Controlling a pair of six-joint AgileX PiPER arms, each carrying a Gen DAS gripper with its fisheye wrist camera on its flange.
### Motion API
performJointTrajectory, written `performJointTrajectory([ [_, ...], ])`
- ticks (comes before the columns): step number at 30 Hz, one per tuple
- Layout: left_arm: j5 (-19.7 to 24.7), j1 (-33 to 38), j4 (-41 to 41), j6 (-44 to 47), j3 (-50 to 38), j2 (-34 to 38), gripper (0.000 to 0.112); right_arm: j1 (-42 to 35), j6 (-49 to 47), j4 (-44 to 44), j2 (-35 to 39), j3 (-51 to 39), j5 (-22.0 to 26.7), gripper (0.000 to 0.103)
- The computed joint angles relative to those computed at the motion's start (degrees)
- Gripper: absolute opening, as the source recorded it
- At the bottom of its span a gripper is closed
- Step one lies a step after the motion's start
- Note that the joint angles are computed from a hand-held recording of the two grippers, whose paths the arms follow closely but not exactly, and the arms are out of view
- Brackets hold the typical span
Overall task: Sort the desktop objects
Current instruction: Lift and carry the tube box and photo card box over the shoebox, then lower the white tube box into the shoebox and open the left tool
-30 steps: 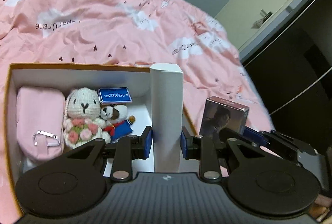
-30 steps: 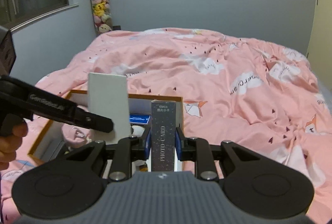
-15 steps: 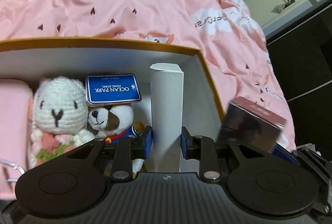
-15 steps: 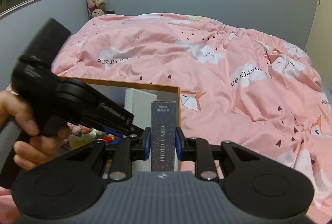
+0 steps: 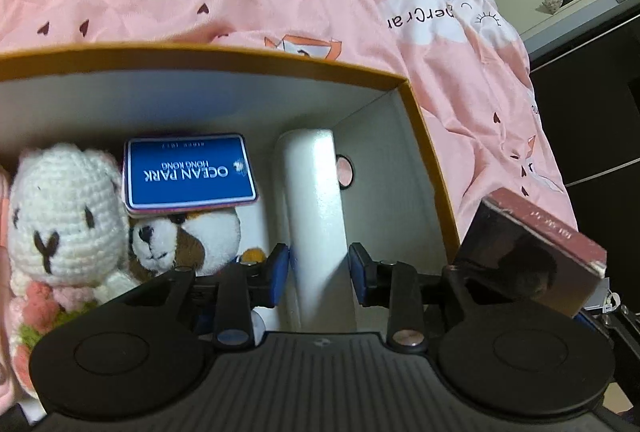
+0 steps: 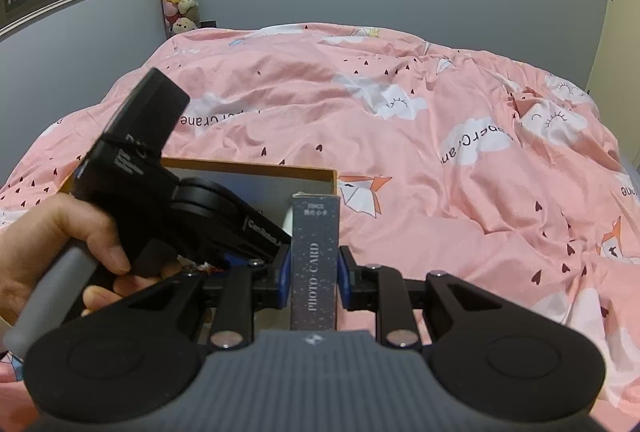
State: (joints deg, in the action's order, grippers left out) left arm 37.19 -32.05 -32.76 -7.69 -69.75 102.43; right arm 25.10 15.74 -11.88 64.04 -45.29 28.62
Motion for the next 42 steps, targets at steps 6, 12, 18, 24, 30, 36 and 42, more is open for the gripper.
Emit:
performJointTrajectory([
  [6,-1.39,0.89,-8.03,6.93,3.76,-1.48,0.038,-0.65,-1.29,1.62,-0.54,0.26,0.34,0.025],
  [12,-1.48,-0.53,-9.31,10.13,8.07,-5.12,0.038,-0.88,-1.92,2.39,-1.61,0.81,0.49,0.025],
  [18,2.39,-1.02,-8.26,13.6,8.91,-8.04,0.054,-1.03,-2.18,3.05,-2.45,1.35,0.86,0.025],
  [24,10.48,-1.55,-1.47,11.21,4.3,-6.22,0.053,-0.73,-1.19,2.55,-3.02,1.74,1.24,0.025],
  [30,10.47,-1.82,-2.31,12.18,4.26,-4.39,0.042,-0.44,-0.35,2.05,-2.98,2.07,1.68,0.025],
  [36,5.59,-3.9,-2.42,12.59,6.23,-5.3,0.033,-0.13,0.86,1.07,-2.76,2.11,2.12,0.025],
  [42,2.67,-4.94,-4.12,14.37,6.4,-4.79,0.032,-0.17,2.01,0.7,-2.81,2.51,2.02,0.025],
])
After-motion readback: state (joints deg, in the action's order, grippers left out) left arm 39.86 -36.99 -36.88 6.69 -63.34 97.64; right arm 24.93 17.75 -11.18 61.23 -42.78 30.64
